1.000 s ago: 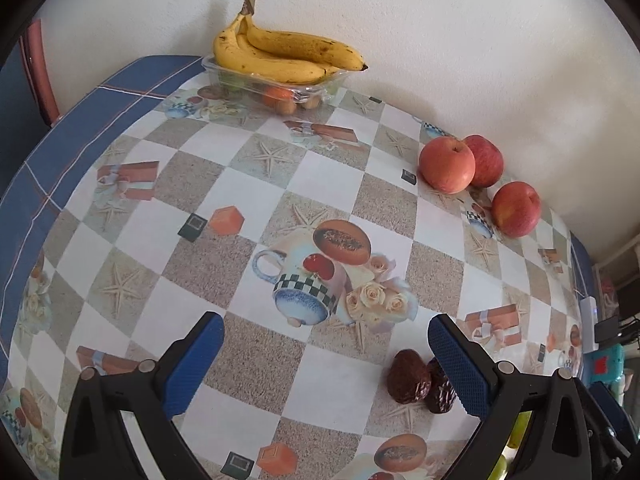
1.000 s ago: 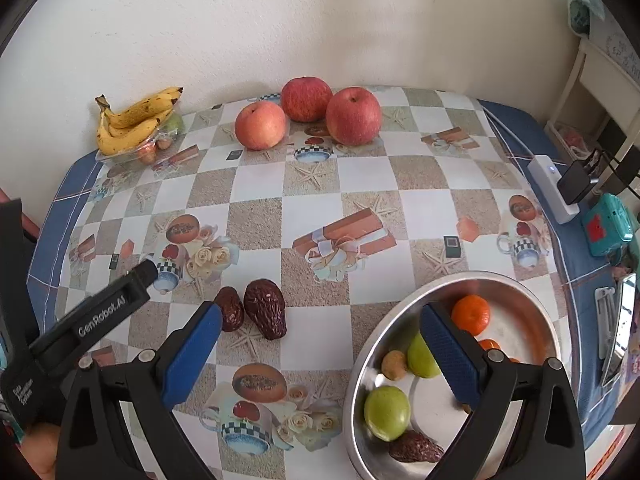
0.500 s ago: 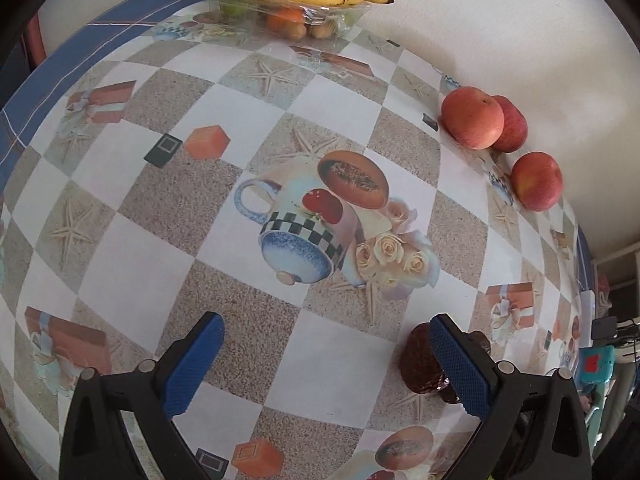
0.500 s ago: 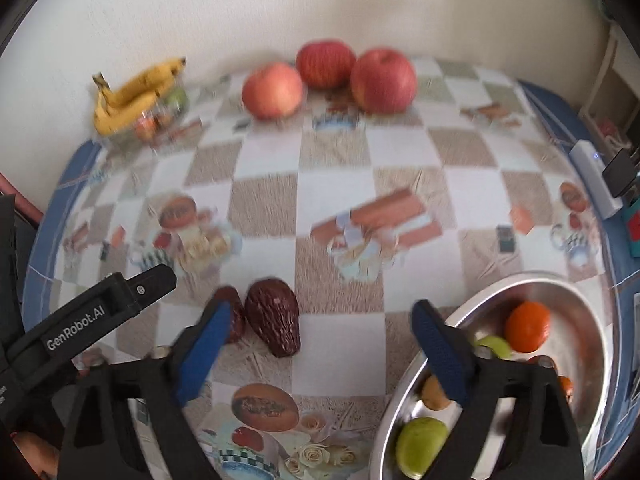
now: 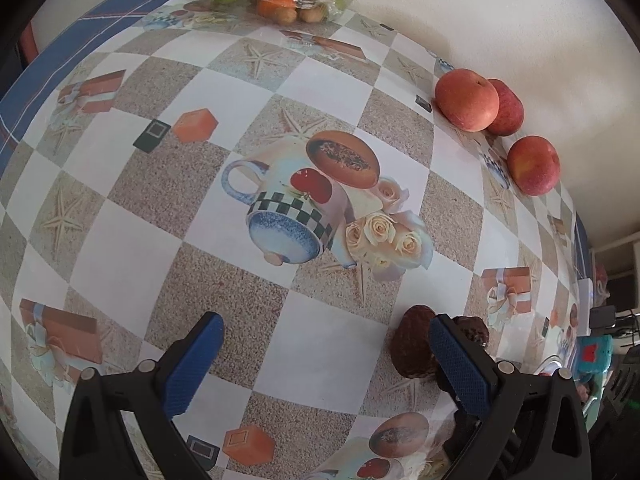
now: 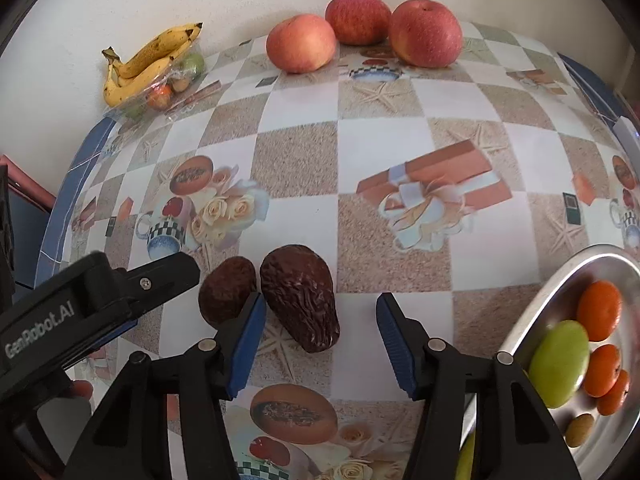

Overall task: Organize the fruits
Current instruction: 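Grasp the smaller date with the left tool while the right tool grasps the large wrinkled date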

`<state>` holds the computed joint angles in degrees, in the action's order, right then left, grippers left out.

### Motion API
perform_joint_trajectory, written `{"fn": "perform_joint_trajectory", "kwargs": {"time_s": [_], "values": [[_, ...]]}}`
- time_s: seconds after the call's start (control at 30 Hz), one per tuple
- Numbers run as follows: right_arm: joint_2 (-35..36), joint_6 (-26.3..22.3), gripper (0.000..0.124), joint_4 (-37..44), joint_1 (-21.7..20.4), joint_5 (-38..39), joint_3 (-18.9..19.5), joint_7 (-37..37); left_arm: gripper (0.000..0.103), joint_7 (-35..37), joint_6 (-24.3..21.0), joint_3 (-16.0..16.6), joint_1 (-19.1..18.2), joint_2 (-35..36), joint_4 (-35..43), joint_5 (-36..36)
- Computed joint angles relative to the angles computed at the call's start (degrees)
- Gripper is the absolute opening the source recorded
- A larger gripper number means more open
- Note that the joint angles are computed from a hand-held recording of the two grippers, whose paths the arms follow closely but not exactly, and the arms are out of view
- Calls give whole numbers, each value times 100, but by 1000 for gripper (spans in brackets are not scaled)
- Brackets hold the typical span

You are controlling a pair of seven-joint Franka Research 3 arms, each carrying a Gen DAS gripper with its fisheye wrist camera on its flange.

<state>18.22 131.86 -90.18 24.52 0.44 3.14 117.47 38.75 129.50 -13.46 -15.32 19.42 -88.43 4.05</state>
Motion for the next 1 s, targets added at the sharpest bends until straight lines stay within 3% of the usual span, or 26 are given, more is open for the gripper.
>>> {"fn": "perform_joint_trajectory", "kwargs": {"time_s": [0.37, 0.7, 0.83, 1.0], "values": [[-200, -227, 54, -152, 19, -570, -171, 573, 103, 393, -269, -50, -214, 504, 645, 176], [-146, -410, 54, -71, -27, -677, -90, 518, 103, 51, -660, 250, -495, 521, 829, 989], [-141, -432, 54, -63, -20, -675, -87, 495, 103, -160, -669, 262, -381, 358, 627, 1086], [-141, -445, 54, -61, -28, -605, -61, 424, 103, 186, -365, 42, -142, 292, 425, 585]]}}
